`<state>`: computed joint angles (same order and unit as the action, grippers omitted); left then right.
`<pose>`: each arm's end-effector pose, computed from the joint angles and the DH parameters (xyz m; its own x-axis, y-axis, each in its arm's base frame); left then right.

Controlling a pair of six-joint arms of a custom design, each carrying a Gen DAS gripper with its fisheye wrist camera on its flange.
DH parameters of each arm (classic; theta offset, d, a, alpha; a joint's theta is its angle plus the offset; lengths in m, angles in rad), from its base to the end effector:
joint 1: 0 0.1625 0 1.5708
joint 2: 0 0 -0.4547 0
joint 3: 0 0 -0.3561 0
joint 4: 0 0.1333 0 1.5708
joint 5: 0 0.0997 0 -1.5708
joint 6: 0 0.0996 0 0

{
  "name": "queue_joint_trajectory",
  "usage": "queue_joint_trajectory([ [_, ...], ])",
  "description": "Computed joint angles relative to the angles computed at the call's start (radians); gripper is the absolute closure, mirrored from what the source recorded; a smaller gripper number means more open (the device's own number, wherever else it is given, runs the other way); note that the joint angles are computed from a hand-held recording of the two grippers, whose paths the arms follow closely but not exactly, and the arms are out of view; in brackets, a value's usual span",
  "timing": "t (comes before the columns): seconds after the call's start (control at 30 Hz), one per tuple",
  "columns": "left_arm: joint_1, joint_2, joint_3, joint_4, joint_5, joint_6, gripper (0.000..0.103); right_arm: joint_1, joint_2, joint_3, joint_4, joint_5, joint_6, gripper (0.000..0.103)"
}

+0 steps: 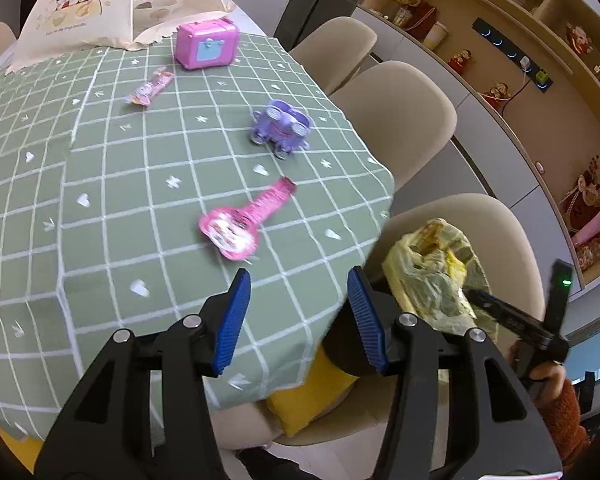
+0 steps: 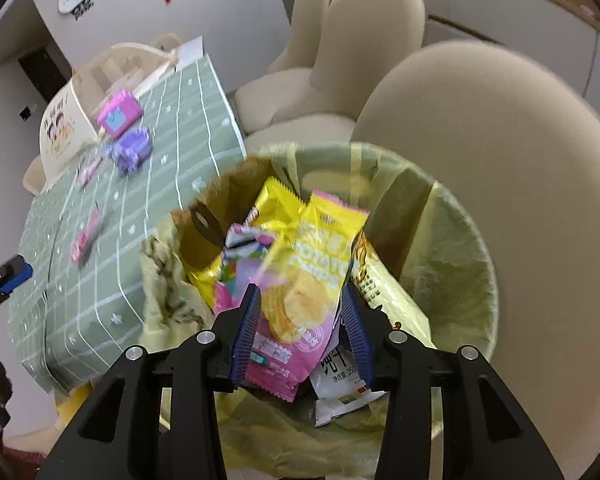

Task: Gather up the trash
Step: 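Open the left tool to drop the tray while the right tool drops the wrapper, then move both open tools back over the table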

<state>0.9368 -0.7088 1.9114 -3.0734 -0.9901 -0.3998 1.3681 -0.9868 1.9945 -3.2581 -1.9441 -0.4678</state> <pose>-0.2000 -0.5893 0.0762 -0.9292 0.0363 -0.3677 0.2217 0.8509 -0.4762 -0.0211 -0.5843 0.2312 -0.8435 0.0241 0.5366 -0.2507 0.8658 -0.4330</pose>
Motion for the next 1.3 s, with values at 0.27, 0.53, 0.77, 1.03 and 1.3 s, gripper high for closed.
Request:
queue_joint_trajectory([
  [0.27,0.075,-0.018,-0.041,0.027,0.018,0.072,0.054,0.078,0.015,0.008,-0.12,0.088,0.013,0.063],
  [0.53,0.151,-0.031,-0.094,0.039,0.026,0.134,0.054,0.183,0.137,-0.084,-0.055,0.044,-0.018,0.063],
  [0.77,0.198,-0.025,-0.168,0.04,0.079,0.219,0.054,0.242,0.251,-0.182,0.018,0.041,0.018,0.063],
  [1.03,0.246,-0.003,-0.26,0.064,0.034,0.303,0.054,0.272,0.342,-0.265,0.08,-0.03,0.065,0.063],
  [1.3,0.307,0.068,-0.423,0.086,-0.008,0.43,0.054,0.286,0.388,-0.288,0.085,-0.134,0.08,0.063],
])
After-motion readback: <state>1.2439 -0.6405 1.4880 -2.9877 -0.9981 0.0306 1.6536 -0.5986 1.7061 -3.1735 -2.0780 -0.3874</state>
